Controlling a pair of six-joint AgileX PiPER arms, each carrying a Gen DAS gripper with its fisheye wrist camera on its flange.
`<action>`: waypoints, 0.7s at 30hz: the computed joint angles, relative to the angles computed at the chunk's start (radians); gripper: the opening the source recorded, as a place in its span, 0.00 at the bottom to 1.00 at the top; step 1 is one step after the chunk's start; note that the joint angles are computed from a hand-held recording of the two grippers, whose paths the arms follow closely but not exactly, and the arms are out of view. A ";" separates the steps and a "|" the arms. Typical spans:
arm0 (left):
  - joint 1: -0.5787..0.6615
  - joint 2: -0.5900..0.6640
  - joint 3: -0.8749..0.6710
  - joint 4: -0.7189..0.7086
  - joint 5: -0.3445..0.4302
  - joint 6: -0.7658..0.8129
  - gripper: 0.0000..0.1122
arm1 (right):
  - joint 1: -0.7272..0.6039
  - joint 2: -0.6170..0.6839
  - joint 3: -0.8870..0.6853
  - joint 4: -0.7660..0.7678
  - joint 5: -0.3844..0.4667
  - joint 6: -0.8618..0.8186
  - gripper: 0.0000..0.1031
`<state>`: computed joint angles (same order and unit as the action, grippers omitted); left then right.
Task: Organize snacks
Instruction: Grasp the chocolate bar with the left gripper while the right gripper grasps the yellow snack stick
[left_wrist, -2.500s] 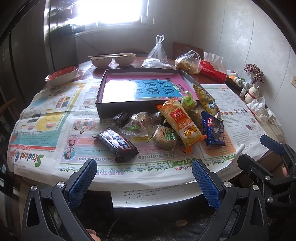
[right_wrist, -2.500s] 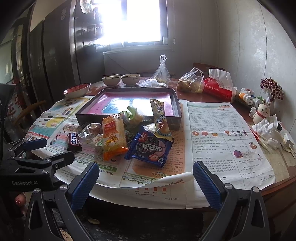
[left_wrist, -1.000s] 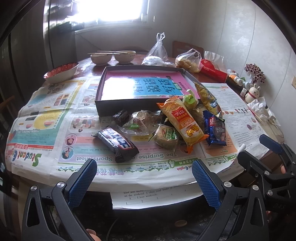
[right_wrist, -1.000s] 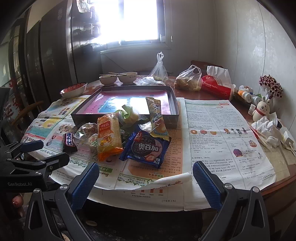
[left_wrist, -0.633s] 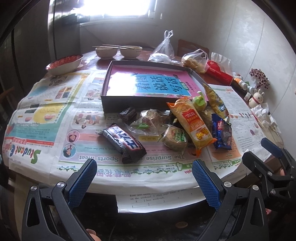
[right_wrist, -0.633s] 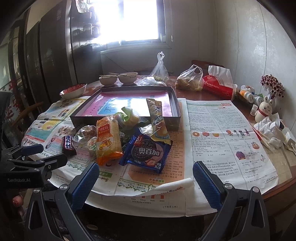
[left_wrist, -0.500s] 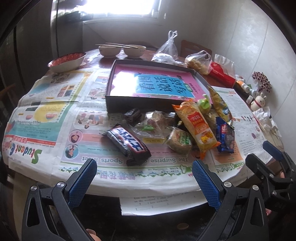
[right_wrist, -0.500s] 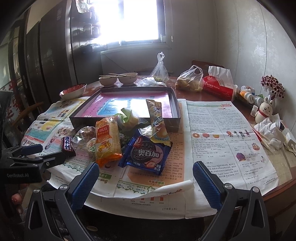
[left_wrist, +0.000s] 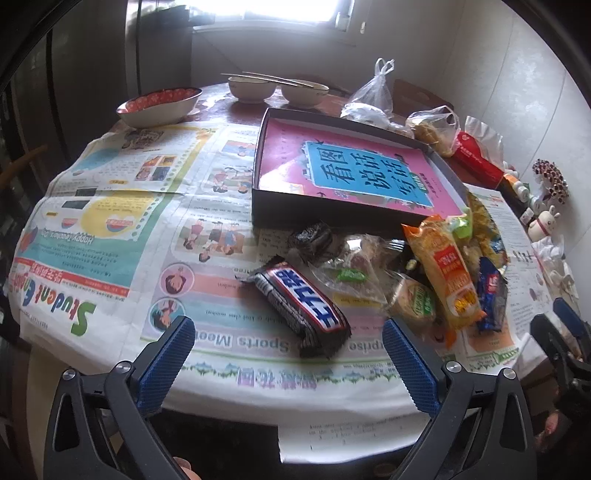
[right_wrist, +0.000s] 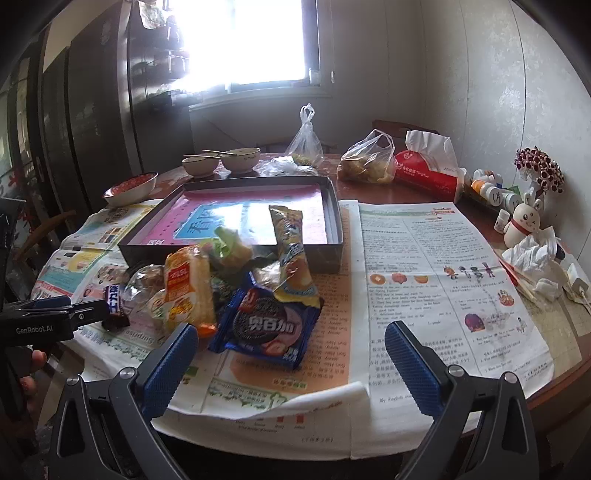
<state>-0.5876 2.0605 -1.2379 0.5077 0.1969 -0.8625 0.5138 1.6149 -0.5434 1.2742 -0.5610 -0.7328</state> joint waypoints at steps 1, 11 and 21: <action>0.002 0.009 -0.014 -0.037 0.008 0.039 0.87 | -0.012 0.003 -0.005 -0.001 0.004 -0.006 0.99; 0.010 0.072 -0.096 -0.200 0.051 0.229 0.71 | -0.183 0.074 -0.105 -0.068 0.100 -0.030 0.99; 0.029 0.096 -0.132 -0.374 0.071 0.408 0.64 | -0.335 0.171 -0.256 -0.185 0.357 -0.011 0.74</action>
